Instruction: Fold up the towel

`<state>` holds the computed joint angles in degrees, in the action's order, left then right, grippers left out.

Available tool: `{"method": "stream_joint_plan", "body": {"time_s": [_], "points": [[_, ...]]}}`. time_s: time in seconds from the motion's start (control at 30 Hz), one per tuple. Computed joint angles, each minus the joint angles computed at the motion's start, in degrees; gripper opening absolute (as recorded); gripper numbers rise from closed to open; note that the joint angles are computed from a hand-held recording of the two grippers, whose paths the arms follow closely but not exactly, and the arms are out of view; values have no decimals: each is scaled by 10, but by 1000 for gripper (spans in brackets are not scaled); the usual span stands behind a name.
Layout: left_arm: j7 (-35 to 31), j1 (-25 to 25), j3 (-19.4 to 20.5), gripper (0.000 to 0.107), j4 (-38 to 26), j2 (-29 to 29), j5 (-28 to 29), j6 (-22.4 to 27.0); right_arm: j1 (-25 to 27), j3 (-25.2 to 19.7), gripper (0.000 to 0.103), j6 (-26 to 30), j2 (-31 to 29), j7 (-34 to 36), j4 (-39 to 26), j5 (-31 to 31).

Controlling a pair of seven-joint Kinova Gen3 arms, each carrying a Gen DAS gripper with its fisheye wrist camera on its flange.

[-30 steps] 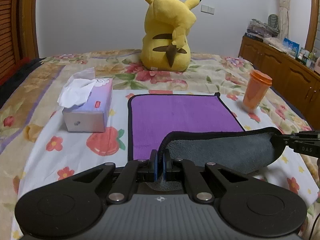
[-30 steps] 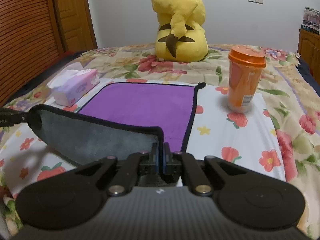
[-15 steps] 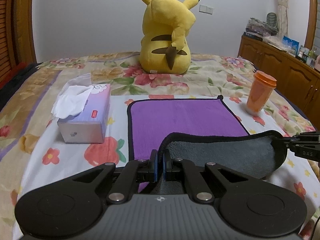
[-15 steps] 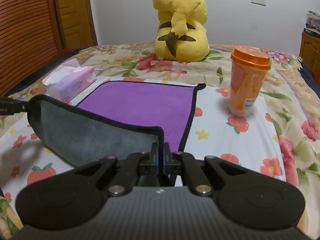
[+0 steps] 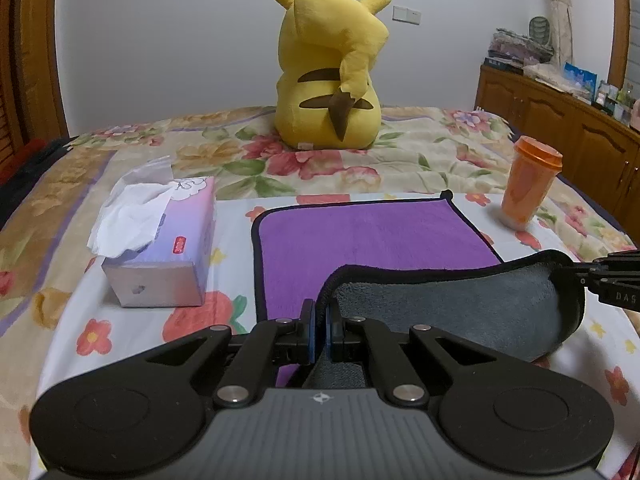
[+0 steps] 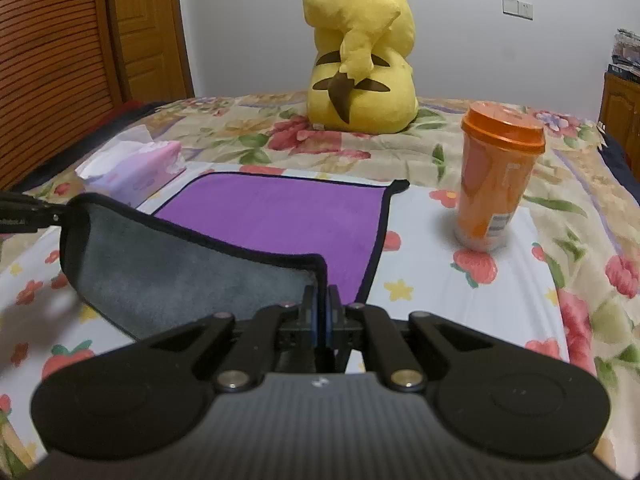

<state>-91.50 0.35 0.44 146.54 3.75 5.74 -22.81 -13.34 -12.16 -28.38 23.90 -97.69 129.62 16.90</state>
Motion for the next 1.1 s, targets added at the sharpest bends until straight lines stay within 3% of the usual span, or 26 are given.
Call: {"method": "stream_joint_plan", "body": {"time_s": [0.23,0.4,0.67,1.1], "points": [[21,-14,-1,8,-14,10,-32,-2,-2,1,5,-4,10,6,-13,0],[42,-29,1,8,-25,16,-75,-7,37,-30,5,11,16,-51,-34,41],[82,-42,3,8,-36,5,-125,-13,25,-12,4,-12,13,-52,-39,41],[58,-35,0,8,-73,19,-100,-21,10,-6,4,0,19,-45,-82,39]]}}
